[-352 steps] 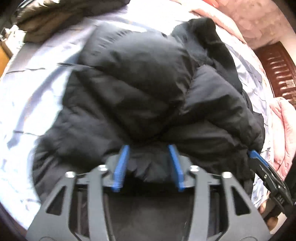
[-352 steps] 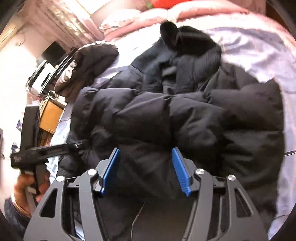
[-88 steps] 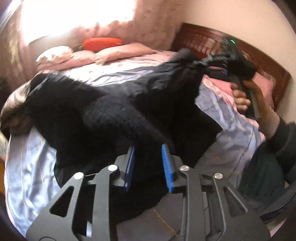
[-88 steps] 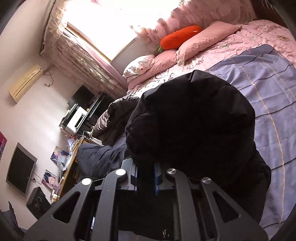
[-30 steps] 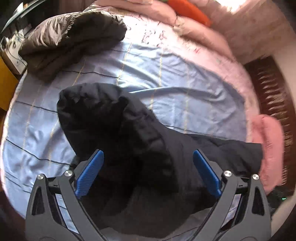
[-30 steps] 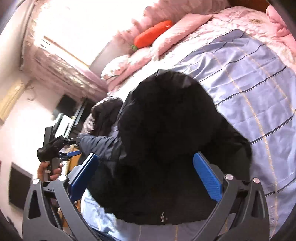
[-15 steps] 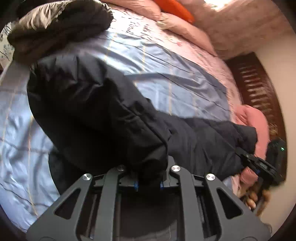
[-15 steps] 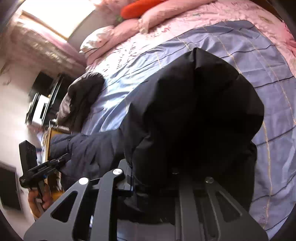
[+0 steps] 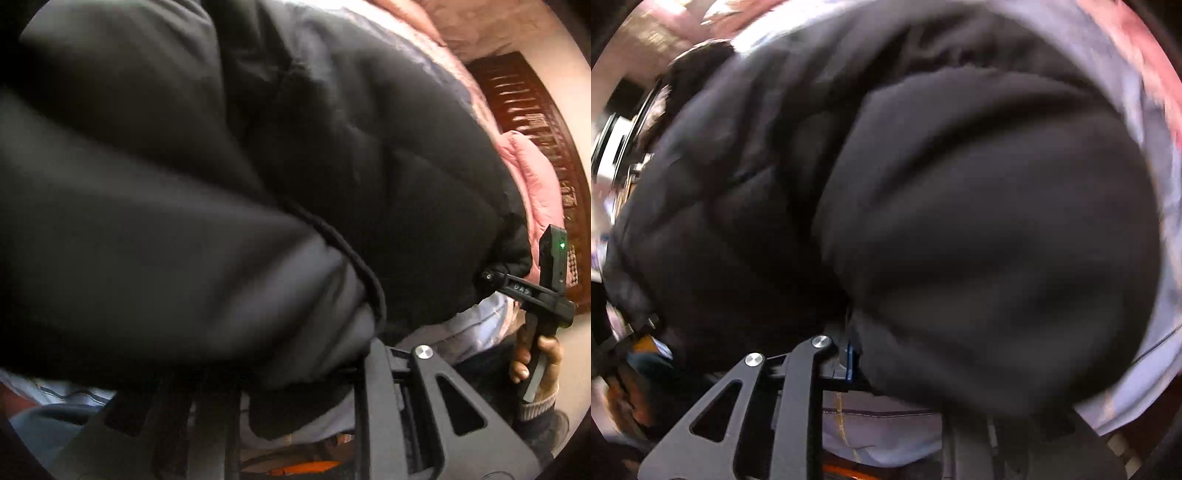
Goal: Fold large clothes
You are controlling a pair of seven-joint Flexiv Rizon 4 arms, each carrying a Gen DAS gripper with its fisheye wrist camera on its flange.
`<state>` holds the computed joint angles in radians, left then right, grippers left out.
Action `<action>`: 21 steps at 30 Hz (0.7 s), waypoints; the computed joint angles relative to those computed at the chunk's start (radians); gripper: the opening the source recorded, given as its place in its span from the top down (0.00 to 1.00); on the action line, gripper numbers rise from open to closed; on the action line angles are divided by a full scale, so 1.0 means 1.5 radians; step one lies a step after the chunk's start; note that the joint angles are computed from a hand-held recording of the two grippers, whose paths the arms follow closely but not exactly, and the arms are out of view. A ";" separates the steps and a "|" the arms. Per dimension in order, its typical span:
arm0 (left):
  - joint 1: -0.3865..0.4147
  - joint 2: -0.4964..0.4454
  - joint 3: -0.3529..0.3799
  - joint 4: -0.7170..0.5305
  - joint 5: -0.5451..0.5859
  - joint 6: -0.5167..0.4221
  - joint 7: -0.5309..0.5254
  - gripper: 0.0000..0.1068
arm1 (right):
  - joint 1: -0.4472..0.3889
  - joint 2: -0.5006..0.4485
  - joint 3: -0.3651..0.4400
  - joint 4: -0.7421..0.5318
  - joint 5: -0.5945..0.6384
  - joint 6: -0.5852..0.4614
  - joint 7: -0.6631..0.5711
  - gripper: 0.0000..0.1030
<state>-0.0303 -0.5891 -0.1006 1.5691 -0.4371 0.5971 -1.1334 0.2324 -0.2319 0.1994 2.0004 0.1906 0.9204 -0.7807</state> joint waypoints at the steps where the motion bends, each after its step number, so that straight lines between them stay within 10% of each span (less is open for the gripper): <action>1: -0.006 -0.006 0.005 0.002 0.005 0.006 -0.015 0.78 | -0.003 -0.005 0.003 0.001 0.016 0.007 -0.004 0.77; 5: 0.012 0.020 -0.010 0.019 -0.026 -0.013 0.002 0.78 | 0.003 0.014 -0.005 0.011 -0.018 0.000 0.011 0.59; 8: 0.035 0.067 -0.002 0.052 -0.050 -0.062 0.025 0.53 | 0.000 0.074 -0.011 0.048 -0.032 -0.006 0.065 0.33; 11: 0.050 0.140 0.020 0.108 -0.075 -0.028 0.065 0.60 | -0.010 0.157 -0.011 0.098 -0.033 -0.002 0.135 0.33; 15: 0.051 0.206 0.011 0.142 -0.172 0.122 0.175 0.60 | -0.023 0.224 0.003 0.134 -0.337 -0.038 0.326 0.33; 21: 0.003 0.131 -0.015 0.054 -0.214 0.176 0.186 0.58 | 0.020 0.112 -0.013 0.043 -0.426 0.032 0.231 0.34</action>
